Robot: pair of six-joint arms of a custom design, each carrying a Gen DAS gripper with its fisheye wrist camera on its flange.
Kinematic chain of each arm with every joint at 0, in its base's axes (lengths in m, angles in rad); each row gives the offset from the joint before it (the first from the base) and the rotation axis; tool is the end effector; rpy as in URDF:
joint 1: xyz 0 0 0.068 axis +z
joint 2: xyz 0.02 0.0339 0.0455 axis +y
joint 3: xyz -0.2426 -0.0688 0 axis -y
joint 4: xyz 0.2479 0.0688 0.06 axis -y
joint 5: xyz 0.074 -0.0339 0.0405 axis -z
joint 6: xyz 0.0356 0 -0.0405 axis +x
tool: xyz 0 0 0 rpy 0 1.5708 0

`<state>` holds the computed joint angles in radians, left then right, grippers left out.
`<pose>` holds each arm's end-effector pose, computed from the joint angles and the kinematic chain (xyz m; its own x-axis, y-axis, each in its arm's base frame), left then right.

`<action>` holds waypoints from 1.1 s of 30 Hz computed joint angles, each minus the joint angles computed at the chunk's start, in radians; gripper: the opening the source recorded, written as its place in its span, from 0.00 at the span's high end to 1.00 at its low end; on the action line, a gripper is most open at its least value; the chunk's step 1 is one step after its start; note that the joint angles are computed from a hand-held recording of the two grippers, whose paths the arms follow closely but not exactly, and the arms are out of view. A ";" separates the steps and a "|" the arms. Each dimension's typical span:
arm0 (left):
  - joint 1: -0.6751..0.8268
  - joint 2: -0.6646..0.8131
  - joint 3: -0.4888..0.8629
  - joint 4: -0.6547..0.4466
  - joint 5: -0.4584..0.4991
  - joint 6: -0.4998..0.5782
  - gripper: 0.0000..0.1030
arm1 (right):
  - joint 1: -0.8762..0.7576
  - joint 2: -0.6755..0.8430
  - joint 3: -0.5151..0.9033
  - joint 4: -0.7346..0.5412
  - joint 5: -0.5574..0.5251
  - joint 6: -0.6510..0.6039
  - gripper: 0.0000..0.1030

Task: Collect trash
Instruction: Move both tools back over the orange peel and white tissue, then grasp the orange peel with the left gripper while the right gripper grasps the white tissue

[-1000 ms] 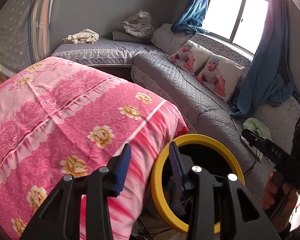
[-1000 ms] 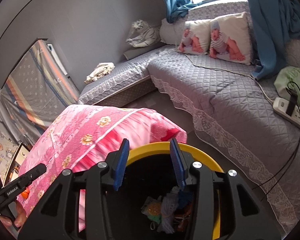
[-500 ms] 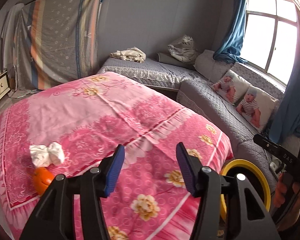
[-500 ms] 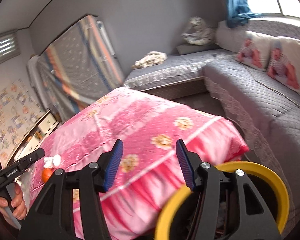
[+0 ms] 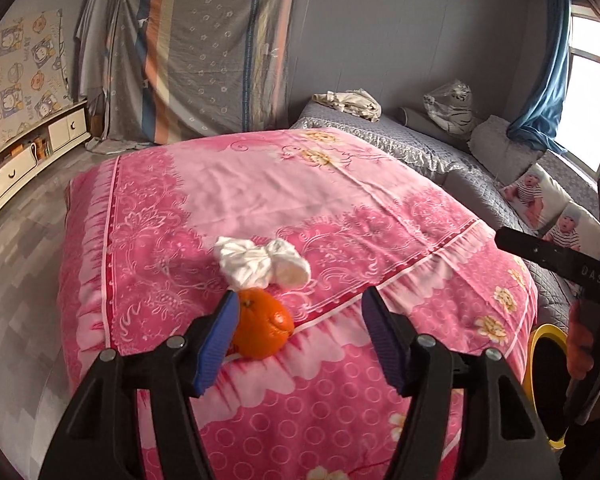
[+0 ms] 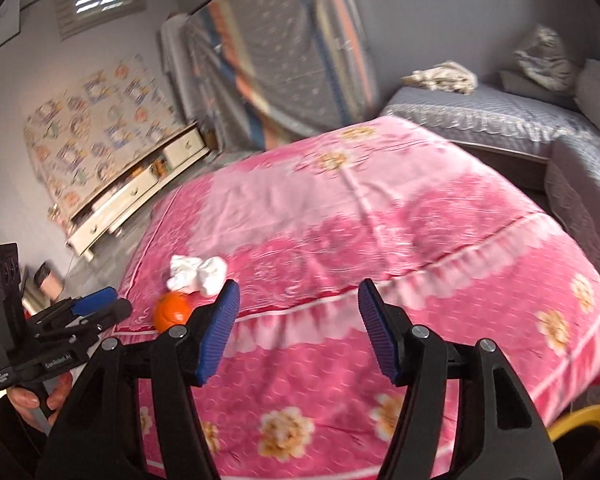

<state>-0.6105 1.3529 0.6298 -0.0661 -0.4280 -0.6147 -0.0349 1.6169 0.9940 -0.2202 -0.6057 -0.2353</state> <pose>0.2281 -0.1416 0.1558 -0.6378 -0.1942 -0.7454 -0.1050 0.9806 -0.1656 0.3367 0.0085 0.1828 -0.6441 -0.1693 -0.7459 -0.5141 0.8179 0.2583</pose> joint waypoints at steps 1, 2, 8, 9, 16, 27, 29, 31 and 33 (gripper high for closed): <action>0.011 -0.002 -0.017 0.008 0.008 0.000 0.41 | 0.028 0.018 0.016 -0.005 0.011 0.001 0.43; 0.019 -0.004 -0.034 0.016 0.012 -0.002 0.41 | 0.056 0.043 0.039 -0.015 0.017 0.005 0.43; 0.093 0.013 -0.095 0.062 0.076 0.001 0.41 | 0.200 0.192 0.198 -0.096 0.050 0.001 0.43; 0.105 0.021 -0.098 0.070 0.090 0.003 0.41 | 0.220 0.226 0.234 -0.114 0.051 0.004 0.43; 0.165 0.074 -0.100 0.133 0.158 0.017 0.41 | 0.315 0.421 0.481 -0.271 0.040 0.016 0.43; 0.196 0.177 -0.059 0.211 0.235 0.004 0.41 | 0.420 0.595 0.728 -0.419 0.094 0.034 0.43; 0.195 0.198 -0.052 0.223 0.244 0.001 0.41 | 0.437 0.619 0.763 -0.444 0.106 0.021 0.43; 0.200 0.218 -0.053 0.248 0.259 -0.016 0.42 | 0.454 0.643 0.794 -0.457 0.134 0.026 0.43; 0.210 0.232 -0.059 0.272 0.278 -0.033 0.42 | 0.465 0.672 0.827 -0.466 0.158 0.027 0.43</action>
<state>-0.4007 1.5846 0.5707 0.2061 -0.1502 -0.6480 0.4305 2.2893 1.8210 -0.6859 -0.4478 -0.2081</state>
